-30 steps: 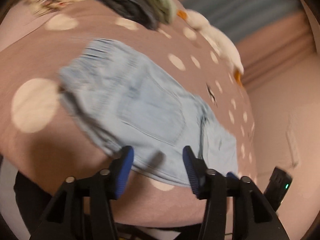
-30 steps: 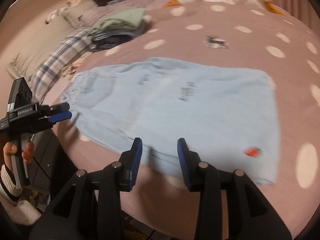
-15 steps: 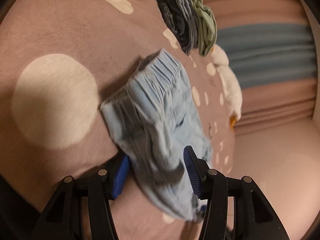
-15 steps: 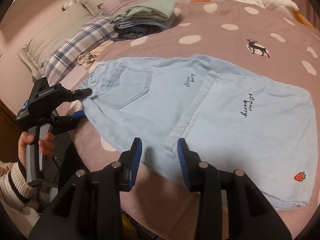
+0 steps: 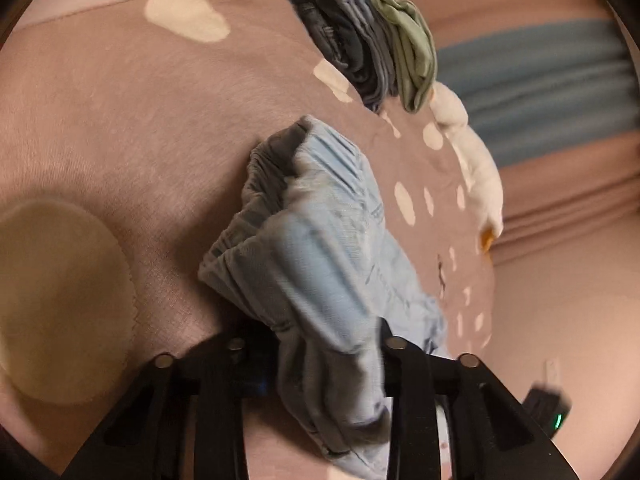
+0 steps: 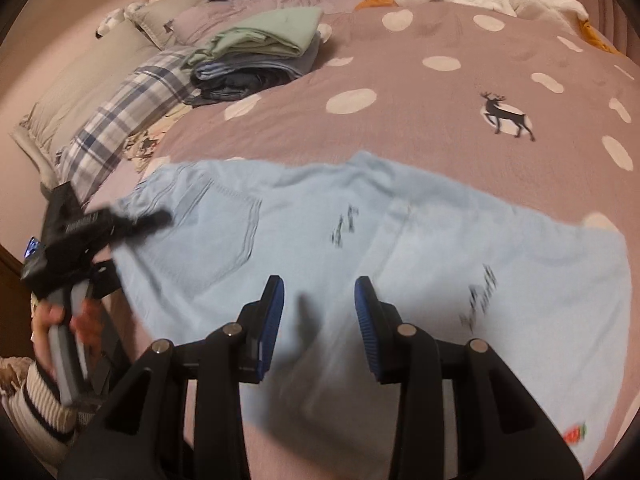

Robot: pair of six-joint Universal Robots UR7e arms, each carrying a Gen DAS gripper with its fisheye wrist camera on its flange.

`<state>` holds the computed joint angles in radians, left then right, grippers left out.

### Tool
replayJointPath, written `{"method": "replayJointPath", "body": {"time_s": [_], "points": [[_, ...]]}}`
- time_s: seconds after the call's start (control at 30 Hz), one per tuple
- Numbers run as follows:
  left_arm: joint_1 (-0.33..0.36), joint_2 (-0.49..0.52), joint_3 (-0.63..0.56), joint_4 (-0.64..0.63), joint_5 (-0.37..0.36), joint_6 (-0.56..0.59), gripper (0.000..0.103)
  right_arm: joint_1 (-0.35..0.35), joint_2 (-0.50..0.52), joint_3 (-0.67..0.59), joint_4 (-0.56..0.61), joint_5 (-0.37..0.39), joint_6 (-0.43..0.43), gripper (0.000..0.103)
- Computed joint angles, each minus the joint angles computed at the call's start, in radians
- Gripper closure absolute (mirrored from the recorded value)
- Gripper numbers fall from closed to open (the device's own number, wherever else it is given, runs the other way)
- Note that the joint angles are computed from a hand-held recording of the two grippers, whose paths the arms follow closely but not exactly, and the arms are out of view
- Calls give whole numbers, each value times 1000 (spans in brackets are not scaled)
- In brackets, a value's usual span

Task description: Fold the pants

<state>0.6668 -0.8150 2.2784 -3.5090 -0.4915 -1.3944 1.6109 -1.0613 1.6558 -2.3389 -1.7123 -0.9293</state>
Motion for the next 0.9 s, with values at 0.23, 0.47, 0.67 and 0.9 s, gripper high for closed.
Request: {"method": "replayJointPath", "body": {"time_s": [0.23,0.47,0.67,0.9], "points": [[-37,-65,-6,229,23,-7,79,29,122,-69,-41,-81,80,95],[-47,-104,-43,449,45,-63,79,38,50,-19,34,-128,45,94],[-47,-121,-60,552,45,-100,79,34,-40,97,57,-170,-68,93],[-49,-129,-85,636,45,-122,79,26,-110,178,55,-198,-113,91]]}}
